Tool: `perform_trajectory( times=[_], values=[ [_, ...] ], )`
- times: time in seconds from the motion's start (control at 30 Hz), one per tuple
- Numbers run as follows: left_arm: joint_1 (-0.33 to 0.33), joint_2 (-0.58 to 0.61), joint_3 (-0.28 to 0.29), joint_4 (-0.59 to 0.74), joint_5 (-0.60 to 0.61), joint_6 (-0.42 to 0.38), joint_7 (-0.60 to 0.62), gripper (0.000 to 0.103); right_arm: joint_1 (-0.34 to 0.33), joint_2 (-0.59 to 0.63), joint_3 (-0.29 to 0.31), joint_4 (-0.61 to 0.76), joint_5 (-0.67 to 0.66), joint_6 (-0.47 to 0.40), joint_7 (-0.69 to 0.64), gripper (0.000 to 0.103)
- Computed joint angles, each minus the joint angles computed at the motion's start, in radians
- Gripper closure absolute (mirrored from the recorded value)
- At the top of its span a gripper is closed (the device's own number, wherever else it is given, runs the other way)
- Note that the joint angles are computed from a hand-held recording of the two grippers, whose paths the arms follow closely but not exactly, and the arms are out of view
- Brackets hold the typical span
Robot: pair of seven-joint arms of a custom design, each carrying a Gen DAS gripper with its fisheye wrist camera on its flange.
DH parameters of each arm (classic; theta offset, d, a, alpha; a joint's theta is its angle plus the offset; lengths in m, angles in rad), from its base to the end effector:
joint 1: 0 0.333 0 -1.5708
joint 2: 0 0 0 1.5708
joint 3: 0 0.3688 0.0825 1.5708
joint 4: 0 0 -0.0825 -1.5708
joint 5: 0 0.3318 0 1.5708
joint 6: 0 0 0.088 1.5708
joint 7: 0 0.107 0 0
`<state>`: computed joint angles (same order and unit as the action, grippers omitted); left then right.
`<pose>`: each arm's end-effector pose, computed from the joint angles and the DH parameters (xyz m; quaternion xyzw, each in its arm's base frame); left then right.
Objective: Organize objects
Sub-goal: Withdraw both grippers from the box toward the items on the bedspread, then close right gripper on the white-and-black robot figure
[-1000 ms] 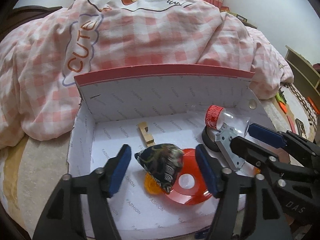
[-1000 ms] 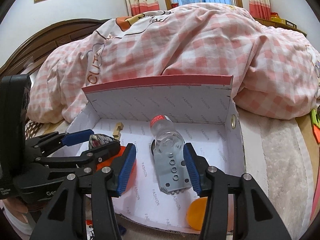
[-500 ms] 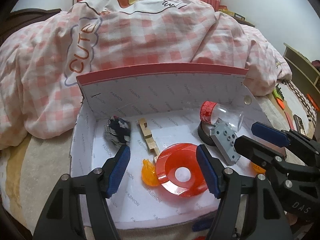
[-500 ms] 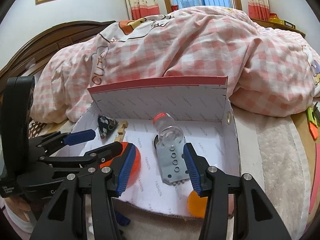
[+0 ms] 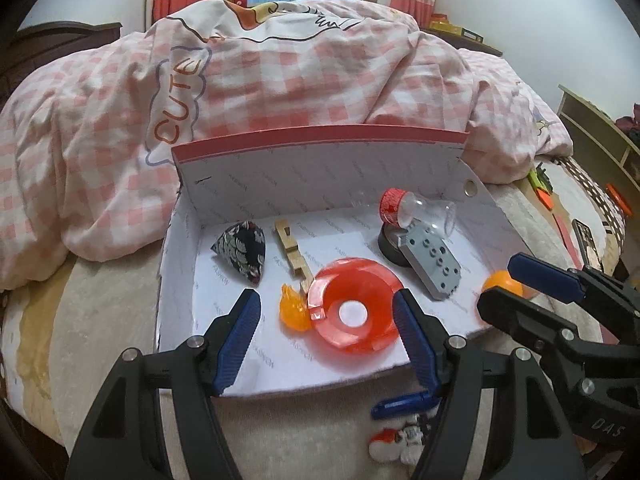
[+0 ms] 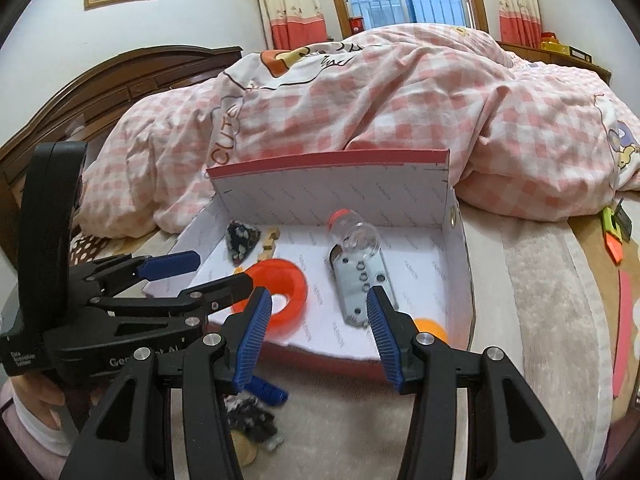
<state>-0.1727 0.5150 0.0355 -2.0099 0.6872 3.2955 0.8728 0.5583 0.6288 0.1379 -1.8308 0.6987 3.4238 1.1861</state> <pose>0.6155 -0.1546 0.3603 -0.6012 0.7128 -0.2976 0.2048 0.5758 0.3585 0.3685 -0.7106 0.5524 -0.1720 0.4004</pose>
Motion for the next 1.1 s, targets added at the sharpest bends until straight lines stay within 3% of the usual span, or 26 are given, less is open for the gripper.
perform_trajectory(
  times=[0.3, 0.53, 0.7, 0.87, 1.0, 1.1],
  values=[
    [-0.092, -0.064, 0.111, -0.12, -0.012, 0.064, 0.005, 0.034, -0.035, -0.03, 0.068, -0.081, -0.015, 0.052, 0.017, 0.052],
    [-0.193, -0.128, 0.215, -0.252, -0.093, 0.126, 0.1, 0.034, -0.051, -0.054, 0.104, -0.154, -0.037, 0.087, 0.053, 0.052],
    [-0.23, -0.159, 0.253, -0.332, -0.171, 0.156, 0.177, 0.034, -0.073, -0.067, 0.134, -0.2, -0.067, 0.101, 0.091, 0.052],
    [-0.199, -0.156, 0.217, -0.363, -0.229, 0.14, 0.227, 0.034, -0.061, -0.075, 0.129, -0.223, -0.085, 0.09, 0.107, 0.052],
    [-0.127, -0.15, 0.142, -0.377, -0.254, 0.122, 0.241, 0.034, -0.042, -0.069, 0.116, -0.212, -0.101, 0.043, 0.094, 0.052],
    [-0.124, -0.146, 0.139, -0.387, -0.275, 0.12, 0.254, 0.034, -0.026, -0.055, 0.101, -0.186, -0.109, -0.007, 0.074, 0.052]
  ],
)
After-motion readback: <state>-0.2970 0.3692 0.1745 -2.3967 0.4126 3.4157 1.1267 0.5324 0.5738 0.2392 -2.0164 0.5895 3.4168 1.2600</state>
